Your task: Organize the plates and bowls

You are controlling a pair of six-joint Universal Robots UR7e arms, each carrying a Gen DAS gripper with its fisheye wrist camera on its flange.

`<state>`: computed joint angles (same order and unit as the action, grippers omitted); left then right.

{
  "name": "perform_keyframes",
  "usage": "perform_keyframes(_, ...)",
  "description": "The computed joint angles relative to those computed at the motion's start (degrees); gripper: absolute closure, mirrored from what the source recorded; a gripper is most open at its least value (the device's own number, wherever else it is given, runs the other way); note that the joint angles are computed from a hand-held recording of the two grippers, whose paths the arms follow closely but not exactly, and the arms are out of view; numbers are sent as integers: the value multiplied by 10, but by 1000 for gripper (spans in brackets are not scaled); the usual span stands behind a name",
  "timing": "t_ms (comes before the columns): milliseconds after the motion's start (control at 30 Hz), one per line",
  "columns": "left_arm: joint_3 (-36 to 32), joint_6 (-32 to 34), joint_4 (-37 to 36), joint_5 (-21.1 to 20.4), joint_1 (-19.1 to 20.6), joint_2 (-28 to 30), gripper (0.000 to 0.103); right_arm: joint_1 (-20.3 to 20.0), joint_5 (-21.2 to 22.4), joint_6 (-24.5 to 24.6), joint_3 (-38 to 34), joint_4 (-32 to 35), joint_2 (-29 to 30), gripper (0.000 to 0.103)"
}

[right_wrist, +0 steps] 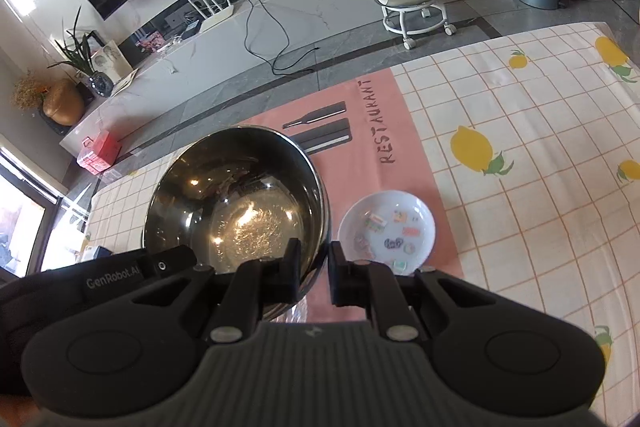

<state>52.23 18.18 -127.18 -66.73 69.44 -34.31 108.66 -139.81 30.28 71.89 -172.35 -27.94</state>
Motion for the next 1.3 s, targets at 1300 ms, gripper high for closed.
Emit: perform_keyframes(1300, 198, -29, -9, 6, 72, -166, 90, 63, 59, 64, 69, 75, 12, 94)
